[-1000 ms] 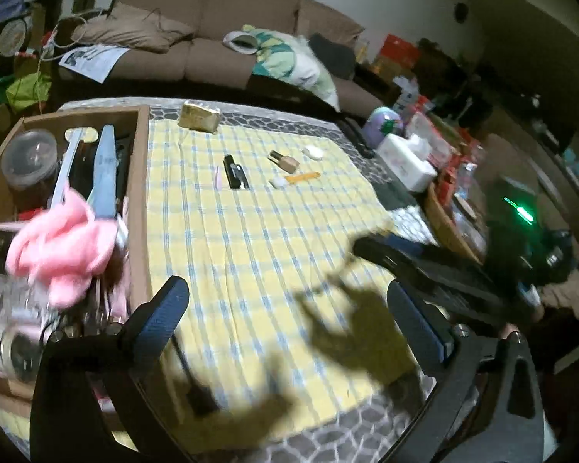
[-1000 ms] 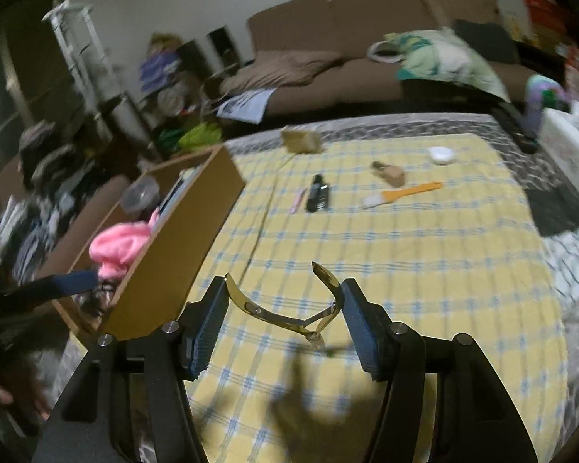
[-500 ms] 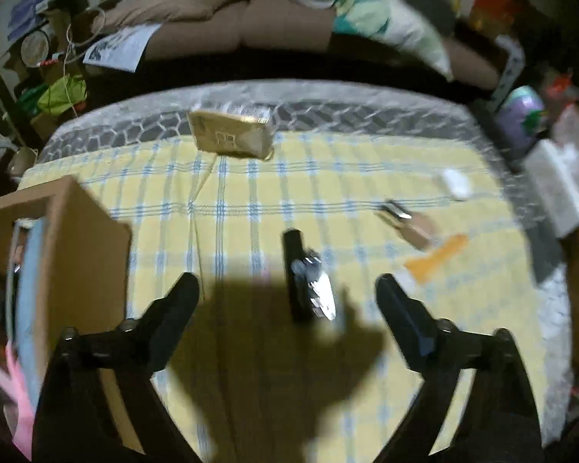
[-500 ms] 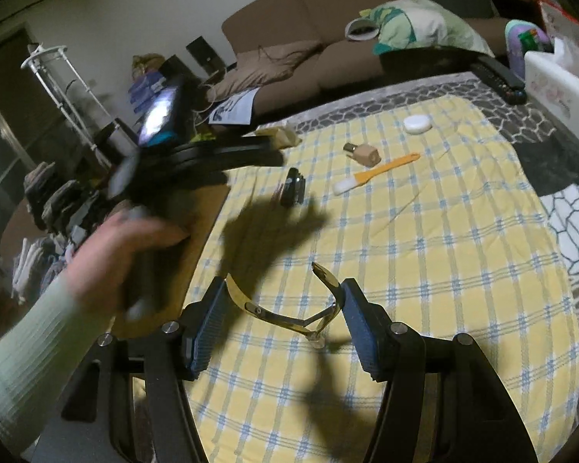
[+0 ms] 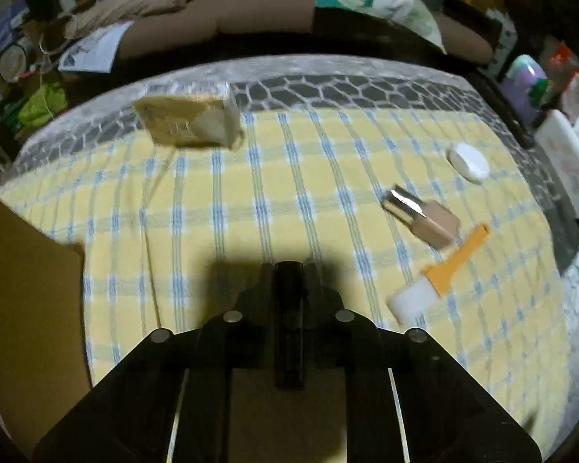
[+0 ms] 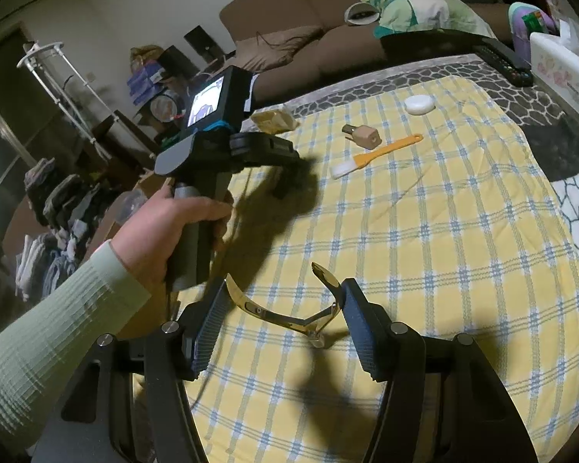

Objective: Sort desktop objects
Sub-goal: 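Lower the left tool and grasp the black tube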

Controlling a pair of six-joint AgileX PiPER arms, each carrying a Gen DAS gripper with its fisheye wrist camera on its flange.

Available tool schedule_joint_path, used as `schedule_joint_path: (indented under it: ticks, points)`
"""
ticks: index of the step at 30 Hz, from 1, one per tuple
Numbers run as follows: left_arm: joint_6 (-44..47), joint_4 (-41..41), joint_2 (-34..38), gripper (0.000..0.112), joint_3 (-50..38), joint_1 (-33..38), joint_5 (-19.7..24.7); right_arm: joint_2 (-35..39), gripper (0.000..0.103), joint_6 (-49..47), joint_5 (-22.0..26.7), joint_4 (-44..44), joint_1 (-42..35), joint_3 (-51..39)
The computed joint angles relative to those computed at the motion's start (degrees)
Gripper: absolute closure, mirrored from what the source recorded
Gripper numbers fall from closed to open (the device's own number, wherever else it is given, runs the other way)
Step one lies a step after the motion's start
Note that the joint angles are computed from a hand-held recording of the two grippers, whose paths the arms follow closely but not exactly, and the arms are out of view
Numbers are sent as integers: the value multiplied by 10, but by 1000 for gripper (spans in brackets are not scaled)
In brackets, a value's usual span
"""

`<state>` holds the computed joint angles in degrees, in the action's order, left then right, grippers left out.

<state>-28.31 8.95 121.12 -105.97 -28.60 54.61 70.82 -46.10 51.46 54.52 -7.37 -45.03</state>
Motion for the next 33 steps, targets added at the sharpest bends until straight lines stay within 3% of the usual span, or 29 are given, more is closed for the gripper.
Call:
schedule_joint_path:
  ticks: [4, 8, 9, 15, 18, 20, 21, 24, 30, 33]
  points:
    - [19, -70, -80, 99, 90, 23, -49, -12, 41, 8, -1, -1, 14, -3]
    - [67, -127, -191, 105, 172, 39, -63, -24, 41, 22, 3, 10, 23, -12]
    - [82, -138, -219, 112, 186, 45, -58, -27, 41, 24, 7, 17, 25, -15]
    - [124, -162, -367, 112, 253, 65, -22, -77, 41, 90, -11, 13, 85, -44]
    - [119, -120, -389, 112, 261, 54, 8, -100, 41, 129, -34, 4, 120, -45]
    - [99, -83, -388, 112, 271, 36, 11, -107, 41, 151, -49, -1, 135, -37]
    - [82, -63, -381, 106, 278, 23, 7, -106, 41, 156, -54, 0, 139, -32]
    - [41, -29, -324, 76, 276, -2, -9, -95, 41, 163, -63, 4, 147, -21]
    - [-15, 18, -154, 75, 198, -26, -25, -60, 41, 131, -53, 6, 120, -25]
    - [-41, 41, -81, 83, 149, -26, -15, -40, 41, 101, -33, 23, 84, -29]
